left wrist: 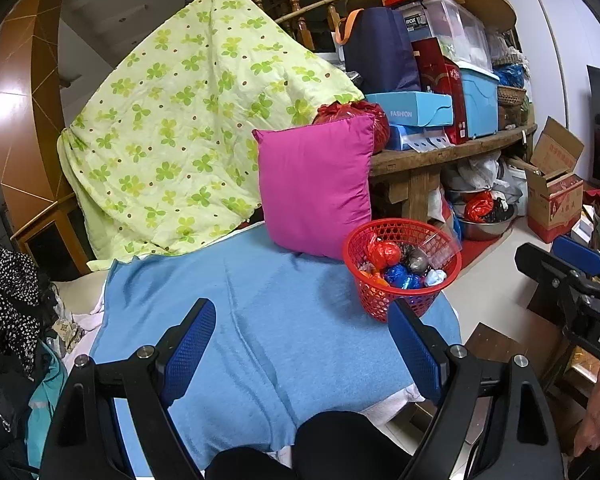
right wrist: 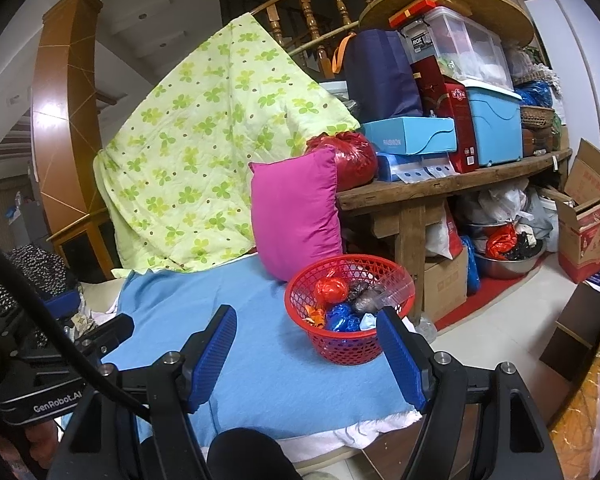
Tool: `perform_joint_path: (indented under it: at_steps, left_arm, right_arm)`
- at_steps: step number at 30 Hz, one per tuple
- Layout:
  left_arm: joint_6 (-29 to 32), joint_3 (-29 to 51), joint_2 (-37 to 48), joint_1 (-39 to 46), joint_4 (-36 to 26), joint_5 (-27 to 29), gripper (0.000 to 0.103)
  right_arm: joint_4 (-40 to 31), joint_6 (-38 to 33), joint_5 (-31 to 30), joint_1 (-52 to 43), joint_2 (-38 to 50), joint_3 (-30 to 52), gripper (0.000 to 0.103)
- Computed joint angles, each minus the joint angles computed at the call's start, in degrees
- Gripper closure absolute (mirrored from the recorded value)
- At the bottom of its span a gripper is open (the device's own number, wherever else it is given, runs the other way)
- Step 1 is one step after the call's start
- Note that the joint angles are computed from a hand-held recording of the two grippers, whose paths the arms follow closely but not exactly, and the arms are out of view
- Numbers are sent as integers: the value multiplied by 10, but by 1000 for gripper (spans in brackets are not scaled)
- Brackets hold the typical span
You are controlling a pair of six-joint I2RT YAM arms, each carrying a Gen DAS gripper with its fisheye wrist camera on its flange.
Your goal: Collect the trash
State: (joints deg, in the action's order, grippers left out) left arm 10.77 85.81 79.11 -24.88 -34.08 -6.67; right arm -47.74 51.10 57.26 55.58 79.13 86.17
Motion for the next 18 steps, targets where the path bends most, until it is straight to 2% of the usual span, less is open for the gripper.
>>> perform_joint_path:
  at_steps: [9, 18]
  left_arm:
    - [4, 38, 51, 9, -5, 18, 15]
    - [6, 68, 101, 12, -18, 29, 15]
  right_arm:
    - [3, -11, -8, -32, 31, 27, 28]
    - [17, -12, -35, -67, 39, 18, 28]
